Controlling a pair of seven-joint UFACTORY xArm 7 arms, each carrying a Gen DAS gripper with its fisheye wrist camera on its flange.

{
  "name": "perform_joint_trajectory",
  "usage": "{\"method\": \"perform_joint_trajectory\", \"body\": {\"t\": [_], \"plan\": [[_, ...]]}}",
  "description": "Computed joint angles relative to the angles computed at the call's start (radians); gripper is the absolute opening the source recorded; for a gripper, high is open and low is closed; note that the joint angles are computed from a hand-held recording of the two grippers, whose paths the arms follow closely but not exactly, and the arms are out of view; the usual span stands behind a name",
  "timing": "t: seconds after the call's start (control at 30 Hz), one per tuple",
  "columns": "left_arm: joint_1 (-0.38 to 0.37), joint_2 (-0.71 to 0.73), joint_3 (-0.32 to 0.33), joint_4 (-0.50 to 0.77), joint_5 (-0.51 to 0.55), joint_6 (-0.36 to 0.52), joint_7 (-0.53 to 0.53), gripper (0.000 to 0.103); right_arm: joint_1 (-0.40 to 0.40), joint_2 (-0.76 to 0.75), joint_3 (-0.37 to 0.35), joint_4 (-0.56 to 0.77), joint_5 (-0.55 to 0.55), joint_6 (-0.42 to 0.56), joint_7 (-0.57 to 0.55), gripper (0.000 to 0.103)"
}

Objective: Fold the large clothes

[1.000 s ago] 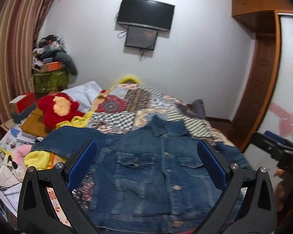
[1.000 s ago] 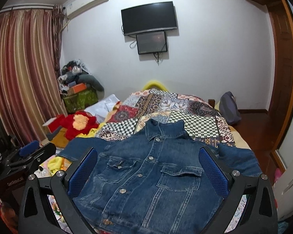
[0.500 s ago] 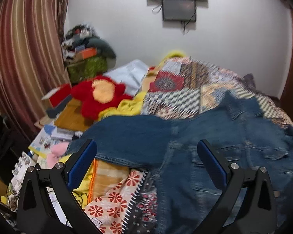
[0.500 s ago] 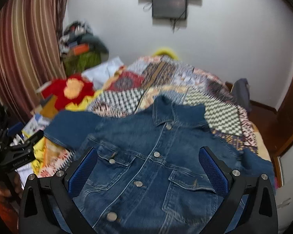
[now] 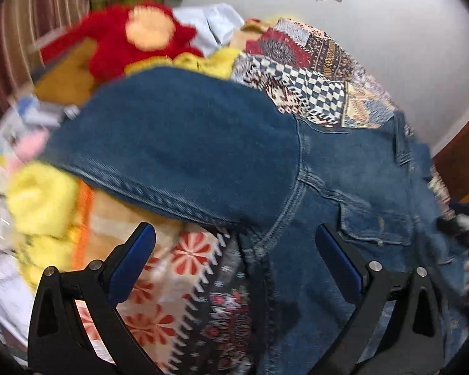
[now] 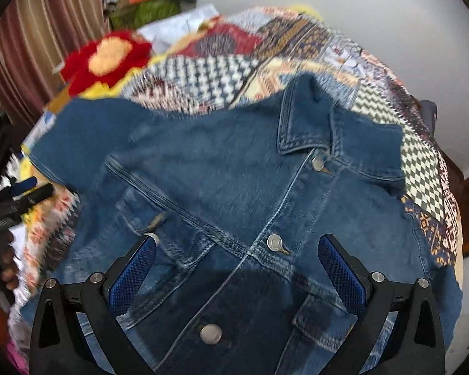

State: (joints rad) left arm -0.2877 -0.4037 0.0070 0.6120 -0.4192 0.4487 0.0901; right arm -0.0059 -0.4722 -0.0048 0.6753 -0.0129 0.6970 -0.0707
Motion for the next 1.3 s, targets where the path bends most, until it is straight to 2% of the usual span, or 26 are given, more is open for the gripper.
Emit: {"method": "perform_joint_trajectory", "body": {"t": [0.07, 0.13, 0.2, 0.27, 0.37, 0.6, 0.67, 0.73, 0.8, 0.97, 1.07, 1.2, 1.27, 1.3], "plan": [[-0.055, 0.028, 0.078, 0.021, -0.126, 0.040, 0.075, 0.095, 0.017, 0.034, -0.008, 0.011, 0.017, 0.012, -0.026, 0.103], [-0.068, 0.048, 0.118, 0.037, -0.238, 0.086, 0.136, 0.088, 0.044, 0.068, -0.032, 0.026, 0.074, 0.037, -0.072, 0.103], [-0.061, 0.067, 0.124, 0.049, -0.308, 0.104, 0.170, 0.085, 0.058, 0.097, -0.039, 0.031, 0.117, 0.042, -0.105, 0.103], [-0.051, 0.088, 0.134, 0.066, -0.381, 0.128, 0.210, 0.082, 0.054, 0.114, -0.021, 0.030, 0.111, 0.037, -0.106, 0.103], [-0.015, 0.132, 0.122, 0.103, -0.428, 0.140, 0.228, 0.076, 0.059, 0.145, -0.009, 0.034, 0.113, 0.041, -0.117, 0.103], [0.091, 0.205, 0.036, 0.174, -0.352, 0.093, 0.158, 0.065, 0.061, 0.146, 0.009, 0.010, 0.093, 0.024, -0.131, 0.103], [0.109, 0.199, 0.018, 0.171, -0.324, 0.076, 0.120, 0.055, 0.065, 0.140, 0.010, 0.003, 0.089, 0.024, -0.139, 0.103], [0.123, 0.173, -0.004, 0.151, -0.270, 0.039, 0.063, 0.032, 0.065, 0.134, 0.009, 0.005, 0.086, 0.037, -0.140, 0.103], [0.144, 0.132, -0.037, 0.121, -0.151, -0.010, -0.020, 0.020, 0.064, 0.133, 0.004, 0.014, 0.092, 0.057, -0.141, 0.103], [0.182, 0.045, -0.114, 0.103, 0.142, -0.100, -0.161, 0.018, 0.049, 0.085, -0.018, 0.028, 0.124, 0.089, -0.141, 0.103], [0.148, 0.039, -0.120, 0.140, 0.222, -0.117, -0.185, 0.015, 0.027, 0.017, -0.017, 0.014, 0.096, 0.081, -0.129, 0.103], [0.040, 0.051, -0.101, 0.186, 0.230, -0.131, -0.135, 0.014, 0.004, -0.058, -0.042, 0.018, 0.086, 0.099, -0.136, 0.103], [-0.036, 0.070, -0.081, 0.201, 0.187, -0.124, -0.082, 0.014, -0.008, -0.087, -0.056, 0.027, 0.088, 0.113, -0.138, 0.103], [-0.047, 0.085, -0.085, 0.210, 0.181, -0.117, -0.078, 0.014, -0.019, -0.111, -0.061, 0.026, 0.085, 0.117, -0.136, 0.103]]}}
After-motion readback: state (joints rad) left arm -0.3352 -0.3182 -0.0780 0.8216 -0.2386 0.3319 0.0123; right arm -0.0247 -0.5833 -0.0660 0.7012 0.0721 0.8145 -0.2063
